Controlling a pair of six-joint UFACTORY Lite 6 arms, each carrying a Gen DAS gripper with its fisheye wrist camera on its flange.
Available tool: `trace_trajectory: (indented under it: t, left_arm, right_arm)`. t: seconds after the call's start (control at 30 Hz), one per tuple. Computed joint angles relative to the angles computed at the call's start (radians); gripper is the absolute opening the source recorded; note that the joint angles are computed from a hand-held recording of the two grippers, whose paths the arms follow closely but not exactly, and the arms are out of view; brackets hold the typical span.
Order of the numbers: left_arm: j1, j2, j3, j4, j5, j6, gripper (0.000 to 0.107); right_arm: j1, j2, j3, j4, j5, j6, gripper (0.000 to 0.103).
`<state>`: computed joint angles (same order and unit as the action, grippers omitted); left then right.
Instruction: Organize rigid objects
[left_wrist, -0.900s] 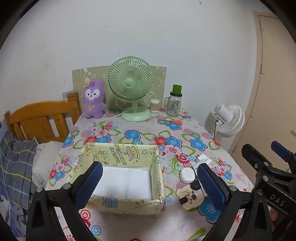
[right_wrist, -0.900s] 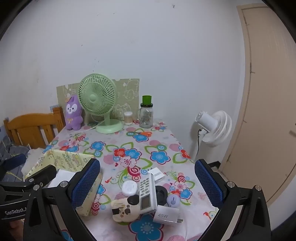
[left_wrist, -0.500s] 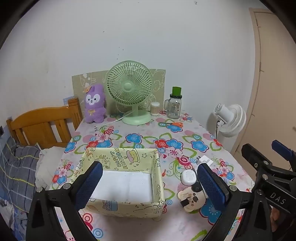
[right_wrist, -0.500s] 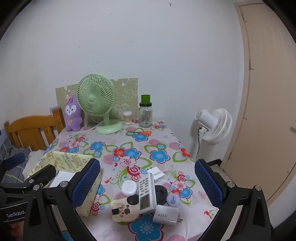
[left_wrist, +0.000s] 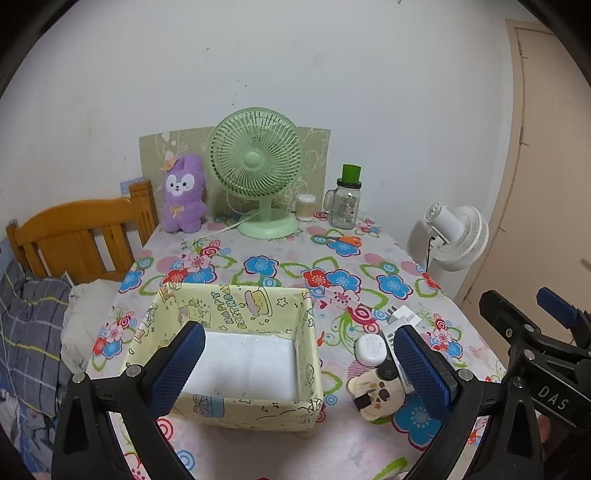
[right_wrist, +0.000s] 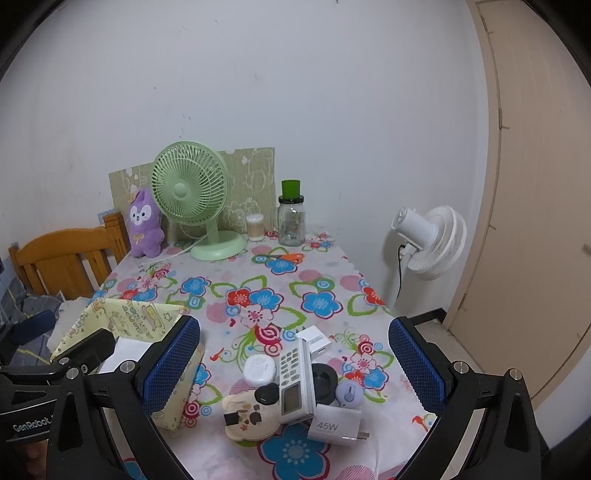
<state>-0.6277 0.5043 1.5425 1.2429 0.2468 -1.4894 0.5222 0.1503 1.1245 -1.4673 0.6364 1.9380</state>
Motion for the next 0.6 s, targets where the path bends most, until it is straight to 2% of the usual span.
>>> trace_trajectory:
  t: [0.1, 0.27, 0.47, 0.6]
  left_arm:
    - [0.000, 0.014, 0.015, -0.020, 0.013, 0.031, 0.103]
    - [0.021, 0.036, 0.041, -0.226, -0.040, 0.230, 0.102]
    - [0.006, 0.036, 0.028, -0.046, -0.002, 0.046, 0.102]
    - [-0.001, 0.031, 0.023, -0.012, 0.022, 0.016, 0.102]
  right_arm:
    - [-0.011, 0.004, -0.002, -0.001, -0.019, 0.001, 0.103]
    - [-0.019, 0.023, 0.021, 0.045, -0.028, -0.032, 0.103]
    - [-0.024, 0.027, 0.023, 0.044, -0.029, -0.037, 0.103]
    - [-0.023, 0.027, 0.021, 0.039, -0.023, -0.037, 0.103]
